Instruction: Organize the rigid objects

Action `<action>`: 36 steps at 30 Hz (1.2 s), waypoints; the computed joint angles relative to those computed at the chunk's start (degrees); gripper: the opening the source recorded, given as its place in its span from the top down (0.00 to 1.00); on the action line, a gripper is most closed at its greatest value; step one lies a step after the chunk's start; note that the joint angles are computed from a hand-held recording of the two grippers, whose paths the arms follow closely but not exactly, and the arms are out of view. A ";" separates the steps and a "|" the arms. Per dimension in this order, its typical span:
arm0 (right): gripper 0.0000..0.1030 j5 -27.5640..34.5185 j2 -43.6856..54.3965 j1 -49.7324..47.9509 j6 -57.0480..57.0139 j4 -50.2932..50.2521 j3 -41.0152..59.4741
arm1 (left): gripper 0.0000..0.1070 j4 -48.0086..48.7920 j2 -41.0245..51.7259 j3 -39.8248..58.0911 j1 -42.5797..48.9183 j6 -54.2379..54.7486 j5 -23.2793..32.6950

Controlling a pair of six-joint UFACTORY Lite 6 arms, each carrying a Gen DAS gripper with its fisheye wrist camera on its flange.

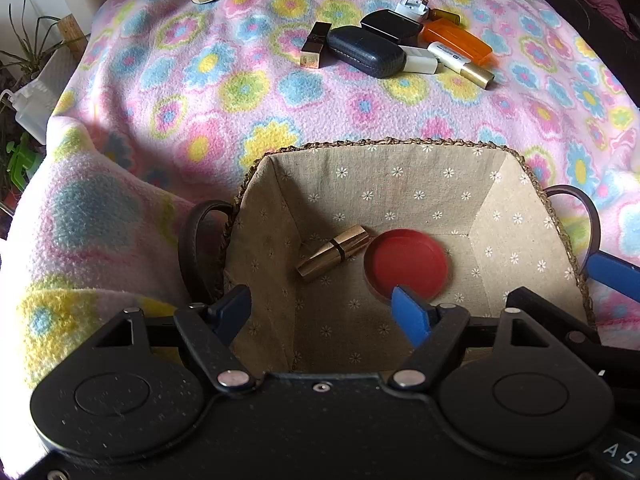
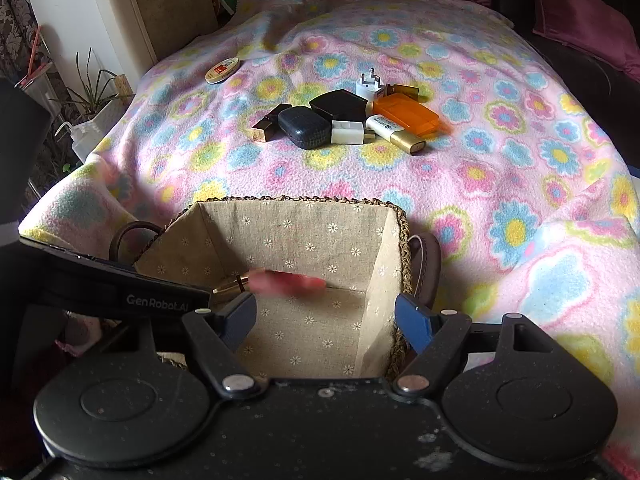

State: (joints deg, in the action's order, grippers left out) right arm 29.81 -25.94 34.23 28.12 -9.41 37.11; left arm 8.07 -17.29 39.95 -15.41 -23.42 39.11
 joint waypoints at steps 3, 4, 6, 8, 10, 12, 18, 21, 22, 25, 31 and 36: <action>0.26 0.02 0.01 -0.02 -0.09 0.07 0.02 | 0.31 0.00 0.00 0.00 0.00 0.00 0.00; 0.26 0.02 0.01 -0.02 -0.09 0.07 0.02 | 0.31 0.00 0.00 0.00 0.00 0.00 0.00; 0.26 0.00 0.00 -0.05 -0.15 0.09 0.02 | 0.31 0.00 0.00 0.00 0.00 0.00 0.00; 0.26 0.00 0.02 -0.09 -0.20 0.12 0.02 | 0.31 0.01 0.01 -0.01 -0.01 -0.03 0.00; 0.26 0.00 0.02 -0.09 -0.20 0.12 0.02 | 0.31 0.01 0.01 -0.01 -0.01 -0.03 0.00; 0.26 -0.03 0.02 -0.11 -0.29 0.18 0.02 | 0.31 0.01 0.01 -0.01 -0.01 -0.03 0.00; 0.26 -0.04 0.02 -0.17 -0.39 0.24 0.02 | 0.31 -0.03 0.00 -0.04 0.01 -0.01 -0.04; 0.26 -0.22 -0.04 -0.18 -0.37 0.18 -0.06 | 0.30 0.01 0.03 -0.03 -0.01 -0.07 -0.04; 0.26 -0.22 -0.04 -0.18 -0.37 0.18 -0.06 | 0.30 0.01 0.03 -0.03 -0.01 -0.07 -0.04; 0.26 -0.22 -0.04 -0.18 -0.37 0.18 -0.06 | 0.30 -0.03 0.02 -0.05 0.02 -0.04 -0.06; 0.26 -0.25 -0.04 -0.30 -0.65 0.39 -0.08 | 0.30 -0.10 0.02 -0.05 0.05 0.04 -0.06; 0.25 -0.31 -0.02 -0.40 -0.84 0.50 -0.08 | 0.31 -0.10 0.02 -0.04 0.08 0.08 -0.08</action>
